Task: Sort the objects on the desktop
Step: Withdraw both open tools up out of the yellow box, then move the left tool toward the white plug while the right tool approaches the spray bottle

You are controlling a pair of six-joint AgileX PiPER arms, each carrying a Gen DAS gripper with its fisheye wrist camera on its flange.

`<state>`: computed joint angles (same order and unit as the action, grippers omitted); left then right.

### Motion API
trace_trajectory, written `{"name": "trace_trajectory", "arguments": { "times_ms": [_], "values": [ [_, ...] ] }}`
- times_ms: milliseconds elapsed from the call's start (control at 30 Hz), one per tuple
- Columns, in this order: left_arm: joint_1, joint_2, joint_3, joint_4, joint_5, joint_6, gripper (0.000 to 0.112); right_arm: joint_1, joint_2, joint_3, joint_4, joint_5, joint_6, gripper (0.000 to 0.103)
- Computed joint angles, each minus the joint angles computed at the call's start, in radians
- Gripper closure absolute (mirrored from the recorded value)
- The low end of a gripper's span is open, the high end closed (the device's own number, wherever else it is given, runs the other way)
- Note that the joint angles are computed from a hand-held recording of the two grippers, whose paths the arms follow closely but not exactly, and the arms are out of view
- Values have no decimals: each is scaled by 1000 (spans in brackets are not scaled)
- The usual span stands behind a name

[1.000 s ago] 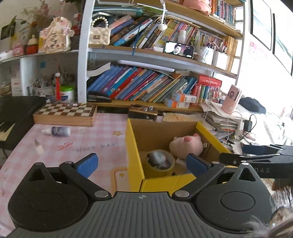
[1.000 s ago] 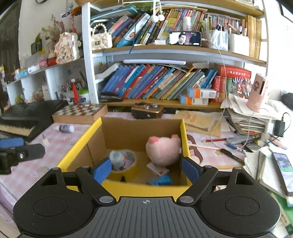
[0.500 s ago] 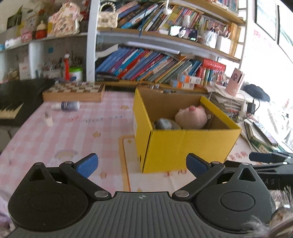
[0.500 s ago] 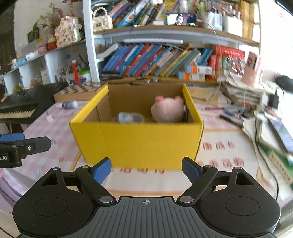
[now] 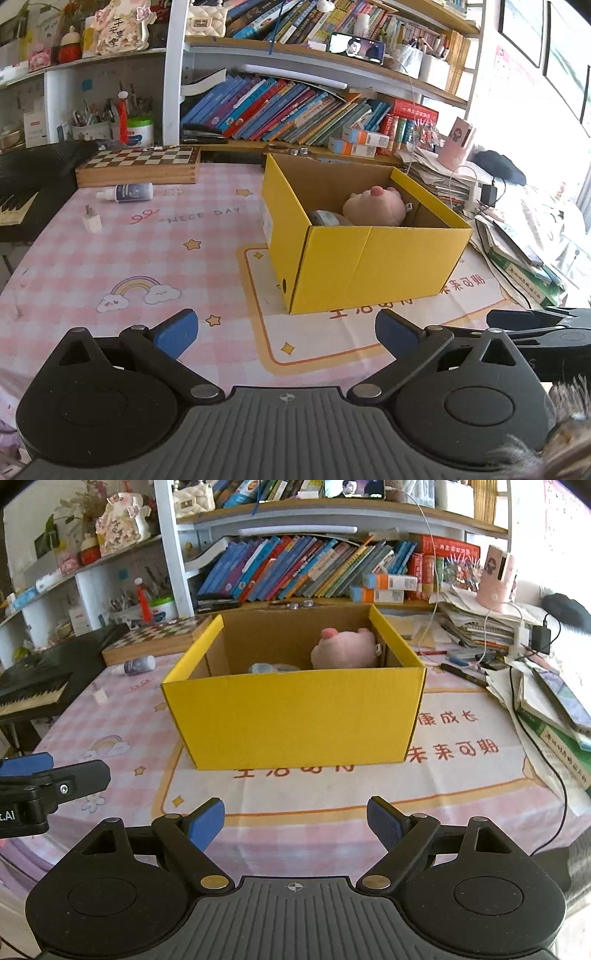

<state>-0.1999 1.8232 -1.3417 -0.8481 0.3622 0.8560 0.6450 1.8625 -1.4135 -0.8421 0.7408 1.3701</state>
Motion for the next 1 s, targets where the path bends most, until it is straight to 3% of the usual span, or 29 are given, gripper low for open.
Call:
{"name": "trace_trajectory", "arguments": {
  "times_ms": [400, 1000],
  "values": [
    [137, 24, -46, -48, 201, 155, 9, 93, 107, -178, 77, 128, 2, 16],
    [325, 59, -83, -135, 363, 344, 9, 210, 311, -515, 117, 299, -32, 16]
  ]
}}
